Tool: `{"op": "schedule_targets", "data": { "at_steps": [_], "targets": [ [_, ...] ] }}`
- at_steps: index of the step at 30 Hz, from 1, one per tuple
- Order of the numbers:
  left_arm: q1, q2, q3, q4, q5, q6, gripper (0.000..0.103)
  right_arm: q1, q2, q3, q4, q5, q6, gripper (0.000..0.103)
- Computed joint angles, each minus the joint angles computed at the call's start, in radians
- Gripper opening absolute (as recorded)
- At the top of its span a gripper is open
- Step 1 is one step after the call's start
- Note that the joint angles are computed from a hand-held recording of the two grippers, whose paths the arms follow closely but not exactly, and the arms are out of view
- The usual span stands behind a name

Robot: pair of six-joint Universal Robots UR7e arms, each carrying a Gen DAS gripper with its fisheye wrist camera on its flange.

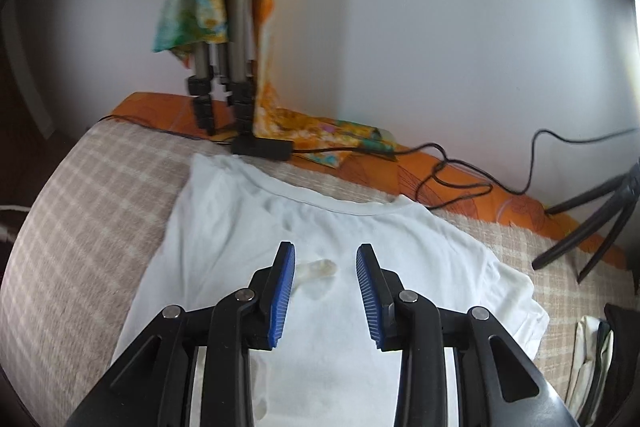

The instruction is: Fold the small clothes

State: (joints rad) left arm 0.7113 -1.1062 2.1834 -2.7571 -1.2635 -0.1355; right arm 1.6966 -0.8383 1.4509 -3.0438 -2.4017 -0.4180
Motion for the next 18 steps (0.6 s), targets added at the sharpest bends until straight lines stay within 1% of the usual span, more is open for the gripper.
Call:
{"op": "schedule_targets", "data": {
  "at_steps": [1, 4, 7, 9, 10, 11, 12, 13, 14, 15, 16, 17, 18],
  "targets": [
    [0.006, -0.001, -0.002, 0.009, 0.030, -0.026, 0.034, 0.005, 0.003, -0.003, 0.004, 0.001, -0.008, 0.033],
    [0.029, -0.002, -0.007, 0.048, 0.048, -0.079, 0.034, 0.011, 0.002, -0.002, 0.047, 0.019, 0.003, 0.033],
    [0.026, 0.007, -0.003, 0.066, 0.063, -0.062, 0.034, 0.010, 0.000, 0.009, 0.064, 0.048, -0.001, 0.033],
    [0.032, 0.023, -0.005, 0.076, 0.058, -0.050, 0.033, 0.007, -0.006, 0.022, 0.078, 0.070, 0.002, 0.033],
    [0.030, 0.022, 0.003, 0.063, 0.072, -0.035, 0.028, 0.003, -0.008, 0.026, 0.086, 0.075, 0.001, 0.033],
    [0.017, 0.025, 0.015, 0.046, 0.108, -0.010, 0.026, 0.004, 0.000, 0.019, 0.099, 0.058, -0.005, 0.033],
    [0.001, 0.025, 0.021, 0.056, 0.147, 0.022, 0.023, 0.006, 0.017, 0.004, 0.108, 0.016, -0.028, 0.033],
    [-0.010, 0.022, 0.029, 0.062, 0.178, 0.029, 0.023, 0.007, 0.033, -0.016, 0.130, -0.030, -0.041, 0.033],
    [-0.016, 0.017, 0.036, 0.060, 0.201, 0.030, 0.023, 0.008, 0.044, -0.029, 0.138, -0.068, -0.053, 0.033],
    [-0.015, 0.011, 0.041, 0.053, 0.206, 0.025, 0.023, 0.009, 0.058, -0.041, 0.118, -0.101, -0.078, 0.033],
    [-0.011, 0.006, 0.040, 0.048, 0.202, 0.019, 0.023, 0.007, 0.061, -0.047, 0.100, -0.102, -0.094, 0.033],
    [-0.003, 0.000, 0.041, 0.033, 0.190, 0.009, 0.023, 0.004, 0.053, -0.046, 0.093, -0.075, -0.093, 0.033],
    [0.004, -0.006, 0.043, 0.021, 0.176, 0.002, 0.023, 0.000, 0.042, -0.046, 0.094, -0.027, -0.083, 0.033]
  ]
}}
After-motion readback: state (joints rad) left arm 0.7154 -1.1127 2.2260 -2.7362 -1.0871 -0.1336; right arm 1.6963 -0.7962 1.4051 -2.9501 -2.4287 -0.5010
